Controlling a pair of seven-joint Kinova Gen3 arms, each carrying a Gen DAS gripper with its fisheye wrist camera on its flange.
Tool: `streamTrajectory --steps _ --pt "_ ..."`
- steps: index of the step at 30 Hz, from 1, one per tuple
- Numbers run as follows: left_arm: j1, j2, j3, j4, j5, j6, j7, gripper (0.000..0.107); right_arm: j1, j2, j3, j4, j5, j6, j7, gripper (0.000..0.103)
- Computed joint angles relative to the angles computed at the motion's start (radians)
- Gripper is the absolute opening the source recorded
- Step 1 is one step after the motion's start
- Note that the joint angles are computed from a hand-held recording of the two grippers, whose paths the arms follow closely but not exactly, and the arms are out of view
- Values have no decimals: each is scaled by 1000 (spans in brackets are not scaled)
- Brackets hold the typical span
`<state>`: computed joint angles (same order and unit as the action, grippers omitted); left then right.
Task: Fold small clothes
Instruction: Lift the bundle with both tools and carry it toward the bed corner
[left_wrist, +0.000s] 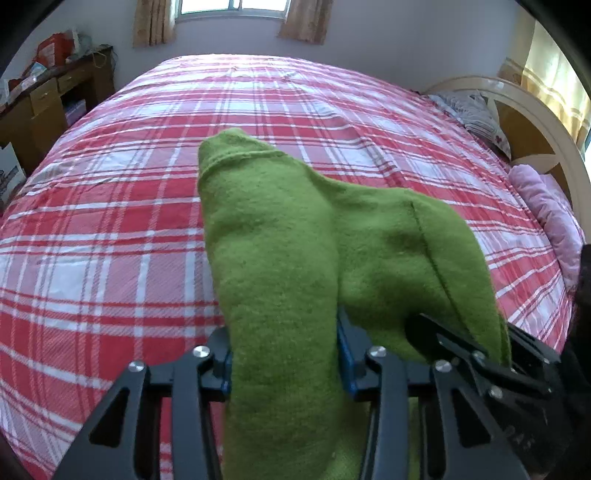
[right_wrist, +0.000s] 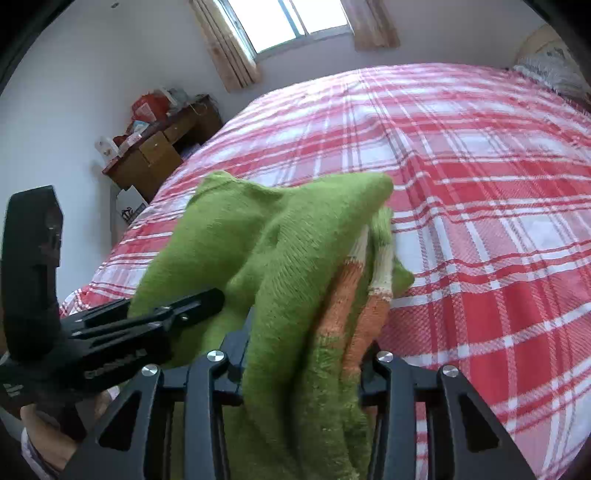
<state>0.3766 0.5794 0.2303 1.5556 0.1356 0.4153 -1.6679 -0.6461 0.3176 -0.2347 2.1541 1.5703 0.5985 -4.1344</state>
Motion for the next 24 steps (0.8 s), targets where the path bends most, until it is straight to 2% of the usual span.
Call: streamTrajectory --steps 3,7,10,16,24 --pt "10 -30 -15 35 -10 -19 8 43 -48 -4 -6 -27 -67 60 67 40" --pt "19 -78 -45 89 -33 -64 33 43 -92 -7 -1 -45 -64 91 60 39" --pt "-30 -105 -23 126 -19 -84 26 43 -112 3 -1 -72 -54 100 60 39" --pt "-57 -152 -63 193 -26 -120 60 43 -135 51 3 -158 -31 69 110 39" --pt "-144 -194 -65 251 -18 -142 70 43 -167 116 36 -296 -47 -3 244 39"
